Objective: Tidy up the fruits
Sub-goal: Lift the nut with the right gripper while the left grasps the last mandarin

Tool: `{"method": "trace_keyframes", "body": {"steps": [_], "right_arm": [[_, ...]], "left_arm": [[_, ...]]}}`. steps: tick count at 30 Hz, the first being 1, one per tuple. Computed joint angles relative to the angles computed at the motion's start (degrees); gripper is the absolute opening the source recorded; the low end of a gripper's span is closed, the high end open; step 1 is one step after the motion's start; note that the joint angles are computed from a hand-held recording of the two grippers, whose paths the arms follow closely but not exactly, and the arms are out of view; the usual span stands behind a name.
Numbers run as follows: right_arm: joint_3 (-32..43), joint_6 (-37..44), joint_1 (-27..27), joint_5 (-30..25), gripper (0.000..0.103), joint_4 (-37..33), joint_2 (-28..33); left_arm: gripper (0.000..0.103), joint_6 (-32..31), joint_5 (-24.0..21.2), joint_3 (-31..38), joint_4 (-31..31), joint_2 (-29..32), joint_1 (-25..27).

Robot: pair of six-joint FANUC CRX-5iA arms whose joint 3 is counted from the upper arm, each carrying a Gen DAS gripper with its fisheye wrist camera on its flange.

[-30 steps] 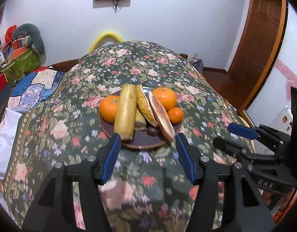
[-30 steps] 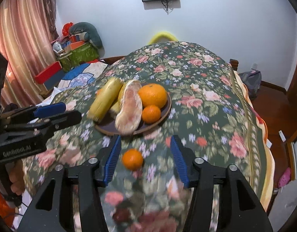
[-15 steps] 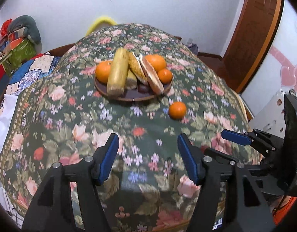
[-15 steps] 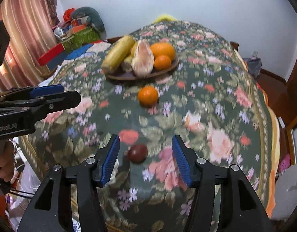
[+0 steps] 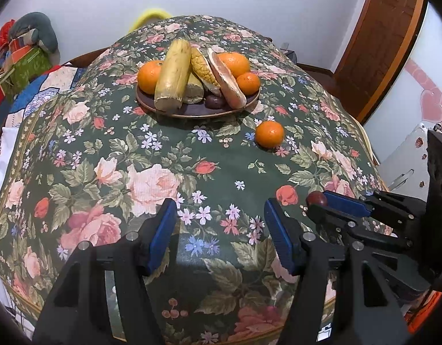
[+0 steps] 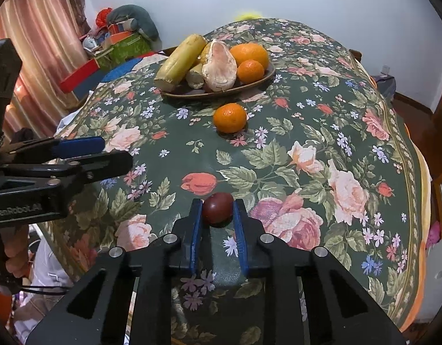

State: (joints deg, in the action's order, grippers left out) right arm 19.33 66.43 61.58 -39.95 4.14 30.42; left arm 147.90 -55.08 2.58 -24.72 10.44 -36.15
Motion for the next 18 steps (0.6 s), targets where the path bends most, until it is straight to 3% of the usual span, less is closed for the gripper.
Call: {"method": "trace_keyframes", "body": {"steps": [11, 18], "right_arm": [[-1.1, -4.6, -2.6, 3.7, 0.019, 3.5, -0.6], [-1.2, -5.6, -4.8, 5.0, 0.019, 4.0, -0.5]], "left_arm": [[0.063, -5.2, 1.5, 4.9, 2.3, 5.0, 2.1], [0.063, -11.1, 3.3, 9.3, 7.1, 10.6, 4.8]]}}
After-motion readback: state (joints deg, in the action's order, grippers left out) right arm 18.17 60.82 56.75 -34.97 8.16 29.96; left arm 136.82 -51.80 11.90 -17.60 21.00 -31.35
